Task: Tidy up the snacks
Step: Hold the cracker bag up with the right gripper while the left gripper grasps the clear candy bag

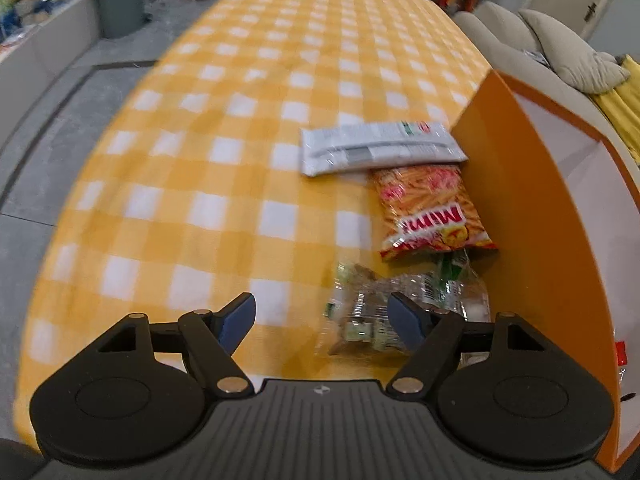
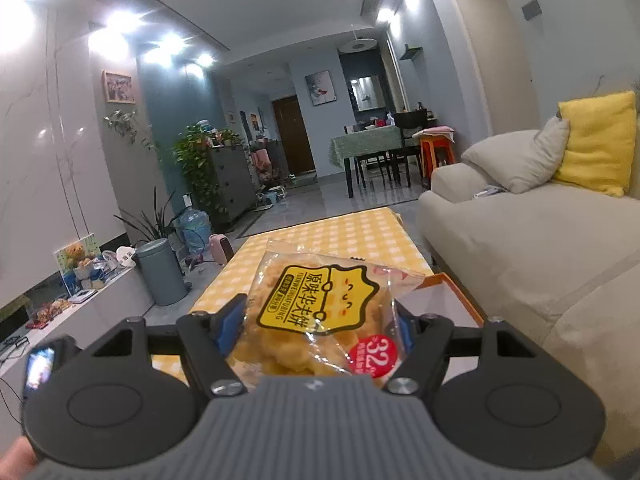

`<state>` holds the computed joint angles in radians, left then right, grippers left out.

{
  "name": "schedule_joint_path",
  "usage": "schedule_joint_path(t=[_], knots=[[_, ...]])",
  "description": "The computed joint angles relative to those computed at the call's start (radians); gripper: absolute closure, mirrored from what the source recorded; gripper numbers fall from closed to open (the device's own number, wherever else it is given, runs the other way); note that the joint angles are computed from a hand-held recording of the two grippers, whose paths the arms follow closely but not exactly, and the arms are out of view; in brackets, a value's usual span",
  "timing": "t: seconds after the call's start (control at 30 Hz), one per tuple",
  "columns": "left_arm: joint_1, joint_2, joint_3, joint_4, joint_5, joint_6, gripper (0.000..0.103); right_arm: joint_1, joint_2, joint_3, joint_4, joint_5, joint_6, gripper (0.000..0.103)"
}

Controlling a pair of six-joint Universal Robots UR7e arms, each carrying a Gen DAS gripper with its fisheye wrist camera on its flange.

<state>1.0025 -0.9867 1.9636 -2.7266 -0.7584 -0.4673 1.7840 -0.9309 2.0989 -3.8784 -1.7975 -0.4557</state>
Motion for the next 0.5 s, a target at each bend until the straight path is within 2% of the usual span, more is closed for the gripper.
schedule_joint_path(t=[0.17, 0.27, 0.3, 0.37, 0.4, 0.5], knots=[[0.023, 0.038, -0.022, -0.061, -0.108, 0.102, 0.013, -0.007, 0.001, -0.031, 0.060, 0.001, 0.071, 0.034], [0.014, 0.066, -0.033, -0.055, -0.044, 0.072, 0.008, -0.008, 0.004, -0.038, 0.076, -0.002, 0.116, 0.034], [0.020, 0.066, -0.043, -0.037, -0.048, 0.055, 0.007, -0.009, 0.003, -0.040, 0.080, -0.001, 0.124, 0.034], [0.030, 0.053, -0.039, -0.051, -0.075, 0.057, 0.011, -0.011, -0.002, -0.038, 0.078, 0.000, 0.126, 0.034], [0.029, 0.048, -0.033, -0.056, -0.072, 0.053, 0.017, -0.008, 0.001, -0.041, 0.077, -0.004, 0.126, 0.034], [0.027, 0.038, -0.026, -0.046, -0.067, 0.056, 0.018, -0.009, -0.001, -0.039, 0.079, -0.004, 0.125, 0.034]])
